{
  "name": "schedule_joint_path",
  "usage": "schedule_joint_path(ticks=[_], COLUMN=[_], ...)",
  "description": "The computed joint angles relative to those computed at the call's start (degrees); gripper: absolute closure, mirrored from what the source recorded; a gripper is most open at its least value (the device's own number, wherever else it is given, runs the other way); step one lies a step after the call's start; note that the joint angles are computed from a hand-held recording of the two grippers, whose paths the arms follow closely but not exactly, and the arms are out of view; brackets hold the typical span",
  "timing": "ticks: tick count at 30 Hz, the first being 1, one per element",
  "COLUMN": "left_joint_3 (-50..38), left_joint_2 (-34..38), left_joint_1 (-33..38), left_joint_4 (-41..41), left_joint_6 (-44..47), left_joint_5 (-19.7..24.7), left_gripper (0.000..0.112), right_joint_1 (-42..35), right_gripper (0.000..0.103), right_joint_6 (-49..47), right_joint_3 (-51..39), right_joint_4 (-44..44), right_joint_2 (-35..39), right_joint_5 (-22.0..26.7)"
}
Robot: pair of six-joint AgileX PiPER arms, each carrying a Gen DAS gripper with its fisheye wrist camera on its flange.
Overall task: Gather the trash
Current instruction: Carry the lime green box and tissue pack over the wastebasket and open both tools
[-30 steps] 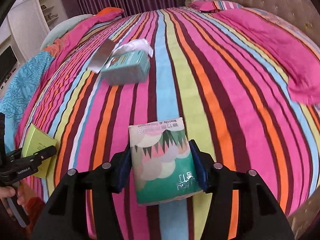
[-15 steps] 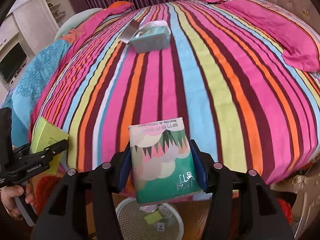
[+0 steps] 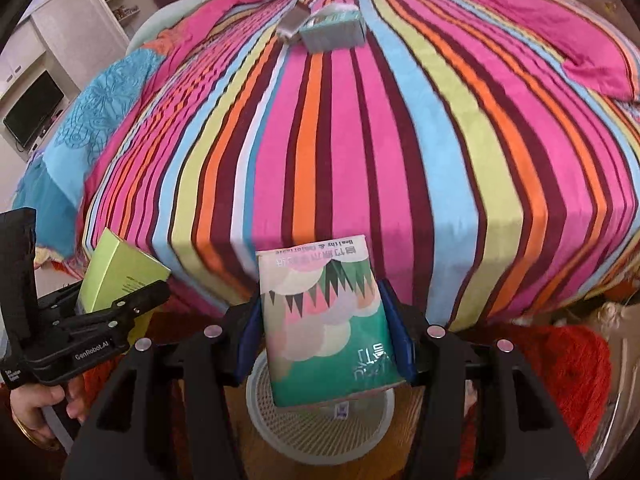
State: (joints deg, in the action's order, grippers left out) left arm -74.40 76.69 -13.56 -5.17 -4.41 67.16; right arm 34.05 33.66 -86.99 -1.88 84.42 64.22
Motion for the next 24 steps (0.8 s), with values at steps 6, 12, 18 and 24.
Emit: schedule_joint_path(ticks=[6,12,18,24], left_joint_3=[5.7,11.9,15.4,17.2], left_joint_2=[-3.8,-5.5,-5.4,-2.3], left_joint_1=[-2.4,-3.9,-4.3,-2.7], left_joint_4=[0.2,-1.9,-3.7,-5.8], left_joint_6=[-1.4,-1.9,-1.3,0.2], left_joint_5=[0.9,0.8,0.9,1.7], left_gripper=[0.061,0.061,0.061,0.061], right_joint_1=[1.5,0.8,-0.2,-3.5], right_gripper=[0.052,0.052,0.052,0.052], right_joint_6=[2.3,1.8,0.8,-2.4], right_joint_3=[3.8,8.1,9.4,14.1], right_joint_4=[2.6,8.4,11.5,19.5], right_joint_2=[-1.7,-2.0,-1.7,-0.5], right_joint_5=[1.3,2.4,3.3,2.9])
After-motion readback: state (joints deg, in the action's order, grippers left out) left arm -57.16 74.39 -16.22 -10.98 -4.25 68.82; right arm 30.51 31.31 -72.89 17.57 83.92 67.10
